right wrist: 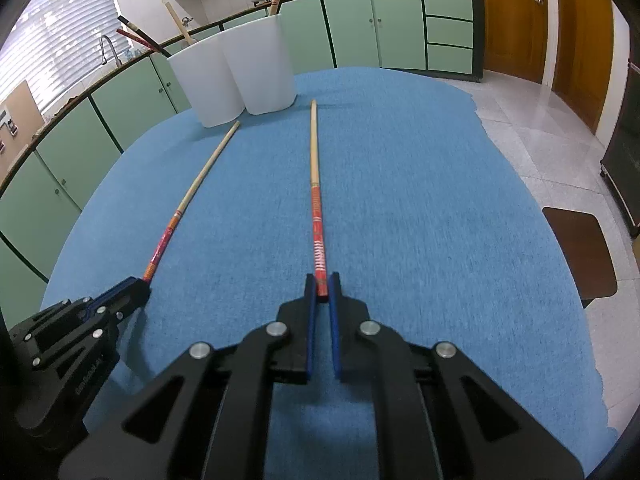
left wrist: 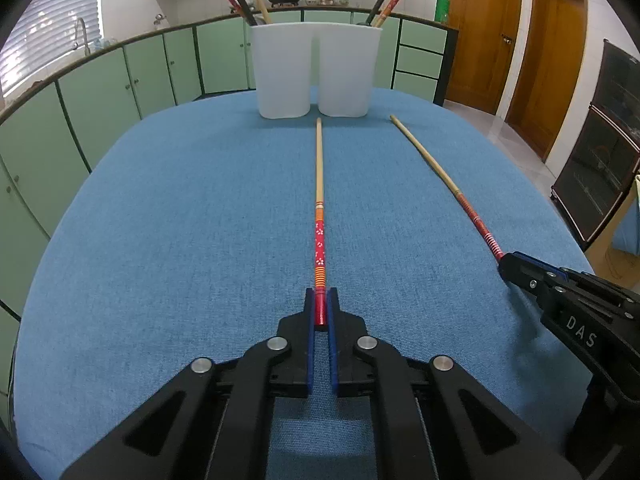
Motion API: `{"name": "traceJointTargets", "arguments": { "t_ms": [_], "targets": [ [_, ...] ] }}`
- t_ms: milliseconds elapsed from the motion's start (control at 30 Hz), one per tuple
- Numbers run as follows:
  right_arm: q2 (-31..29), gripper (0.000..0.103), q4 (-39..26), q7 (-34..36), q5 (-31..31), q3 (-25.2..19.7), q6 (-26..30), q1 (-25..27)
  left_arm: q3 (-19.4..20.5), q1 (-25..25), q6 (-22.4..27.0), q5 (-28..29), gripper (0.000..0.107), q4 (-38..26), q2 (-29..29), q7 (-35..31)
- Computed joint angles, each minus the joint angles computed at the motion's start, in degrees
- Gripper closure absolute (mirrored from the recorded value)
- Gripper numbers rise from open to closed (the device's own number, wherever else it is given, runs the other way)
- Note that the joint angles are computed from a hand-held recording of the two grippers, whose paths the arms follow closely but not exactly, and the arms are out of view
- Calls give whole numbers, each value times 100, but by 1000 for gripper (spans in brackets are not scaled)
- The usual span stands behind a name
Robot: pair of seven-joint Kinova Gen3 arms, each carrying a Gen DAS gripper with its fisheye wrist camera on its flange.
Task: Organize utensils
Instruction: 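Grasp a red-patterned chopstick with the right gripper while the left grasps the other, then carry both red-patterned chopsticks over the white holder and open both grippers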
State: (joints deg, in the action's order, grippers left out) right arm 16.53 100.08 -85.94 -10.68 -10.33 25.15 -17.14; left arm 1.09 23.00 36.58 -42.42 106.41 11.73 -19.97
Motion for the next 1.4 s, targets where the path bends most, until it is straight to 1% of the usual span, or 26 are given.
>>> {"name": "traceJointTargets", "arguments": {
  "t_ms": [67,367,500,567,700,800,967,1067,1233,1333,1400],
  "targets": [
    [-2,96,-2,-125,144,94,-6,-126,-1,5,9,-8,102,0,-2,13],
    [-24,98,2,-358,424,181,-32,-271,-7,35,-23,-154,102,54,-44,191],
    [-63,98,38,-322,388,116,-82,-199,7,44,-31,-239,102,84,-87,280],
    [-107,98,67,-313,388,110,-109,-184,21,87,4,-374,102,115,-146,365],
    [-270,98,150,-138,244,12,-174,-56,117,101,123,-572,102,147,-318,506],
    [-406,98,152,23,108,-38,-168,31,224,98,227,-836,102,182,-523,718],
    [-655,98,117,171,18,-17,-212,24,466,-8,427,-1248,102,135,-783,933],
    [-793,98,85,386,-166,-56,-244,97,600,-103,481,-1478,102,66,-942,1042],
    [-969,98,-124,800,-478,-72,-189,166,783,-291,534,-1726,102,-189,-1132,950],
    [-1056,98,-356,1184,-759,-77,-93,227,845,-419,507,-1867,102,-368,-1225,825],
    [-1057,98,-610,1545,-1085,-100,65,315,896,-486,475,-1974,102,-447,-1274,785]
  ]
}}
